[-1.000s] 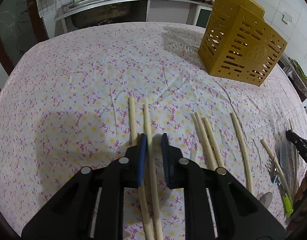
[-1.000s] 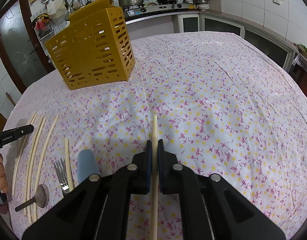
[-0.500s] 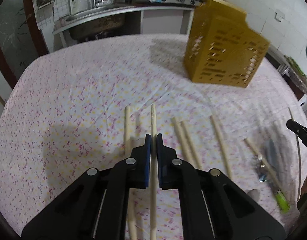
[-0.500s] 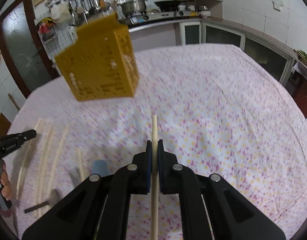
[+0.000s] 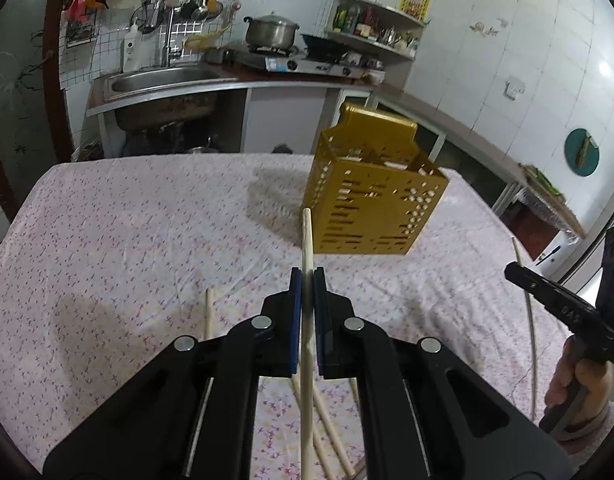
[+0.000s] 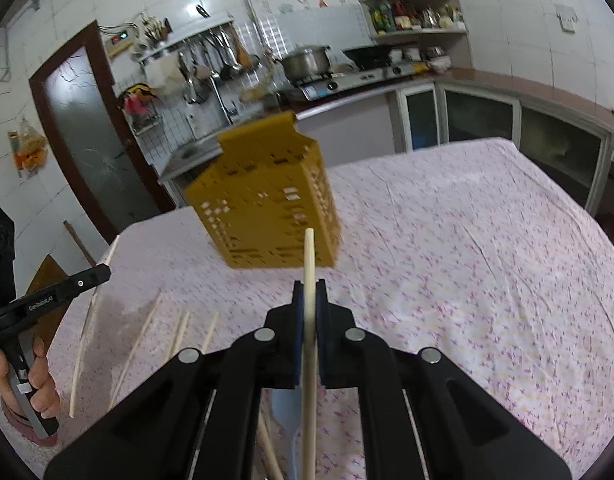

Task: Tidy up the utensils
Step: 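Lift and carry both held chopsticks toward the yellow slotted holder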

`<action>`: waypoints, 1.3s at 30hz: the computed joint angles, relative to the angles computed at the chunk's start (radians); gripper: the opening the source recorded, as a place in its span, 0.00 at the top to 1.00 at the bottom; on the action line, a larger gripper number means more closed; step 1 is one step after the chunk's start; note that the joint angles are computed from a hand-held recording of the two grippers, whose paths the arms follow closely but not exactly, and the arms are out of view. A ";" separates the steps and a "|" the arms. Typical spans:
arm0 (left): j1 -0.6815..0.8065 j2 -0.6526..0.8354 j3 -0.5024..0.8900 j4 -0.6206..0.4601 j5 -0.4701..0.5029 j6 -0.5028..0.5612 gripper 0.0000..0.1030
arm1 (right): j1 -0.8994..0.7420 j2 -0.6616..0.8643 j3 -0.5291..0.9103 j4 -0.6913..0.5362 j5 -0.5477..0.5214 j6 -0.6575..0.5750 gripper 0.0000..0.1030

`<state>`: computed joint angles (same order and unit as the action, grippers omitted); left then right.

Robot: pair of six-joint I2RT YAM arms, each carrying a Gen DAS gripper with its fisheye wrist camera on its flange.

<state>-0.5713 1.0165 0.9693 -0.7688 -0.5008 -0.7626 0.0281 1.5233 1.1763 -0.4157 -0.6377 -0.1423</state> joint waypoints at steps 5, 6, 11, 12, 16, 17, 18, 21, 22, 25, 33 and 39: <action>-0.029 -0.008 -0.005 0.071 -0.046 0.026 0.96 | 0.024 -0.034 -0.015 0.043 -0.031 0.034 0.94; -0.033 -0.005 -0.003 0.086 -0.057 0.038 0.96 | 0.032 -0.043 -0.018 0.056 -0.027 0.039 0.94; -0.047 0.023 0.019 0.140 -0.066 0.080 0.96 | 0.046 -0.058 0.001 0.087 -0.028 0.061 0.94; -0.040 0.020 0.019 0.149 -0.060 0.092 0.96 | 0.047 -0.061 0.003 0.091 -0.029 0.066 0.94; -0.044 0.040 0.038 0.169 -0.057 0.116 0.96 | 0.057 -0.056 0.015 0.106 -0.031 0.084 0.95; -0.034 0.046 0.047 0.172 -0.044 0.127 0.96 | 0.063 -0.054 0.016 0.116 -0.026 0.088 0.95; -0.029 0.050 0.051 0.175 -0.039 0.134 0.96 | 0.070 -0.054 0.016 0.127 -0.017 0.090 0.95; -0.008 0.068 0.076 0.174 -0.025 0.155 0.96 | 0.088 -0.060 0.013 0.164 0.023 0.086 0.95; -0.003 0.074 0.086 0.171 -0.020 0.159 0.96 | 0.089 -0.060 0.012 0.171 0.021 0.090 0.95; 0.008 0.073 0.103 0.168 -0.011 0.177 0.96 | 0.084 -0.038 0.037 0.182 -0.001 0.117 0.95; 0.017 0.091 0.175 0.108 -0.008 0.208 0.96 | 0.087 0.030 0.120 0.109 -0.028 0.128 0.95; 0.055 0.146 0.317 0.035 0.020 0.239 0.96 | 0.104 0.089 0.252 0.057 -0.019 0.135 0.95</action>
